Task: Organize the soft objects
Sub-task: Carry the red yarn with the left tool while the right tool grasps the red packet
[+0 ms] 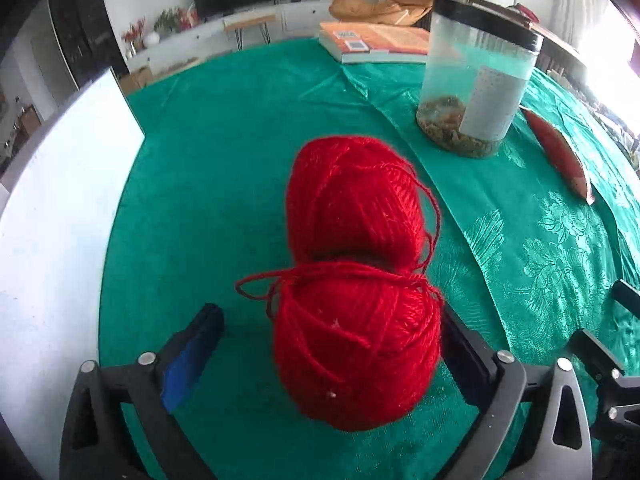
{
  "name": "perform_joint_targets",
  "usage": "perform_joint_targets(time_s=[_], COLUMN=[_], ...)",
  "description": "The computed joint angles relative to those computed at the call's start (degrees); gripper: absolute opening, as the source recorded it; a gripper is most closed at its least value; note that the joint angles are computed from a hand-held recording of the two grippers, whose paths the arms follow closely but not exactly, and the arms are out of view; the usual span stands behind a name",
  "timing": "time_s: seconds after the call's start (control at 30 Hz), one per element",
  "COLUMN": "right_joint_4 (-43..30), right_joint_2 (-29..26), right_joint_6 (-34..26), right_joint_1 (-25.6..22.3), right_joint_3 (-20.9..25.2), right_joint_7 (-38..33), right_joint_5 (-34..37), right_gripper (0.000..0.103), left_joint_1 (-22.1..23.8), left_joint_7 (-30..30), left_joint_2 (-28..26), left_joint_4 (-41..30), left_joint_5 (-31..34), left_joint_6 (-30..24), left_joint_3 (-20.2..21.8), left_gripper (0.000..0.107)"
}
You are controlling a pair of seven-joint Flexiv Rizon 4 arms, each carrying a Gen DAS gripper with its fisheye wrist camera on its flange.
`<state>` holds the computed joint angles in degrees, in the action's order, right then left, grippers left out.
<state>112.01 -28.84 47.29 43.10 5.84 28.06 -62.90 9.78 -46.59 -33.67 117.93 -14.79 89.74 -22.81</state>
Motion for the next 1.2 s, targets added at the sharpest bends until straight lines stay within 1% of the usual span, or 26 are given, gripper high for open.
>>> perform_joint_targets(time_s=[0.03, 0.07, 0.1, 0.13, 0.17, 0.37, 0.6, 0.67, 0.73, 0.77, 0.8, 0.83, 0.87, 0.9, 0.93, 0.97, 1.0, 1.03, 1.1, 1.13, 1.17, 1.2], right_joint_4=[0.03, -0.02, 0.02, 0.02, -0.02, 0.06, 0.71, 1.3, 2.89, 4.28, 5.87, 7.49, 9.17, 10.55, 11.29, 11.33, 10.61, 9.25, 4.68, 2.38, 0.11, -1.41], right_joint_2=[0.03, -0.01, 0.02, 0.02, -0.03, 0.0, 0.43, 0.75, 1.62, 2.48, 3.62, 4.96, 6.5, 7.96, 9.06, 9.75, 9.8, 9.22, 5.98, 4.11, 2.19, 0.9], right_joint_6=[0.02, 0.01, 0.01, 0.01, 0.0, 0.15, 1.05, 2.04, 4.73, 6.84, 8.05, 6.94, 4.44, 1.41, -1.0, -2.0, -1.45, -0.49, 3.17, 4.35, 5.29, 5.36], right_joint_1=[-0.02, -0.02, -0.02, -0.02, -0.01, -0.04, -0.44, -0.67, -1.26, -1.79, -2.37, -2.68, -2.78, -2.95, -3.49, -4.68, -6.39, -8.2, -11.92, -13.0, -13.59, -13.63], right_joint_3=[0.01, 0.01, 0.02, 0.02, 0.01, -0.03, -0.16, -0.42, -1.26, -2.04, -2.69, -2.68, -2.47, -2.06, -1.52, -1.12, -0.85, -0.56, 0.21, 0.44, 0.29, -0.09], right_joint_7=[-0.03, -0.05, -0.02, -0.02, -0.02, 0.11, 0.83, 2.19, 6.4, 10.92, 17.08, 23.53, 29.61, 33.82, 35.03, 33.62, 29.77, 24.21, 8.26, 1.22, -4.61, -8.56], right_joint_5=[0.01, 0.01, 0.01, 0.01, 0.0, -0.15, -1.16, -2.39, -6.22, -10.01, -14.19, -16.71, -18.45, -19.04, -18.31, -17.14, -15.91, -14.14, -6.99, -3.15, -0.26, 1.74], right_gripper=[0.093, 0.093, 0.093, 0.093, 0.093, 0.093, 0.093, 0.093, 0.093, 0.091, 0.091, 0.091, 0.091, 0.091, 0.091, 0.092, 0.092, 0.092, 0.091, 0.089, 0.089, 0.089], left_joint_1=[1.92, 3.99, 5.57, 6.72, 6.29, 7.3, 7.57, 7.55, 7.61, 7.6, 7.7, 7.66, 7.68, 7.76, 7.67, 7.69, 7.87, 7.91, 7.95, 7.94, 7.89, 7.8], left_joint_7=[0.56, 1.2, 0.17, -0.53, -1.12, -3.85, -5.11, -5.32, -5.44, -5.5, -5.5, -5.57, -5.62, -5.64, -5.71, -5.74, -5.73, -5.79, -5.82, -5.84, -5.86, -5.81], left_joint_2=[-0.58, -1.2, -2.52, -3.14, -3.13, -3.04, -3.27, -3.29, -3.32, -3.33, -3.37, -3.36, -3.38, -3.42, -3.39, -3.34, -3.23, -3.08, -3.06, -3.07, -3.07, -2.81], left_joint_4=[0.34, 0.61, 1.1, 1.34, 1.14, 0.75, 0.38, 0.36, 0.32, 0.31, 0.27, 0.28, 0.28, 0.23, 0.22, 0.22, 0.34, 0.57, 0.58, 0.57, 0.55, 0.55], left_joint_5=[-0.35, -2.12, -1.37, -0.79, -0.06, 3.34, 4.96, 5.17, 5.35, 5.42, 5.49, 5.53, 5.57, 5.59, 5.61, 5.64, 5.67, 5.69, 5.74, 5.75, 5.77, 5.79], left_joint_6=[0.54, 0.32, 3.83, 5.14, 5.17, 4.44, 4.16, 4.16, 4.13, 4.14, 4.09, 4.12, 4.13, 4.08, 4.09, 4.05, 4.02, 4.11, 4.09, 4.1, 4.08, 3.69], left_joint_3=[-2.13, -4.55, -6.29, -7.5, -6.84, -6.92, -6.88, -6.84, -6.86, -6.85, -6.9, -6.87, -6.89, -6.96, -6.86, -6.86, -6.99, -7.05, -7.06, -7.05, -7.01, -6.82], left_gripper=[0.103, 0.103, 0.103, 0.103, 0.103, 0.103, 0.103, 0.103, 0.103, 0.103, 0.103, 0.103, 0.103, 0.103, 0.103, 0.103, 0.103, 0.103, 0.103, 0.103, 0.103, 0.103])
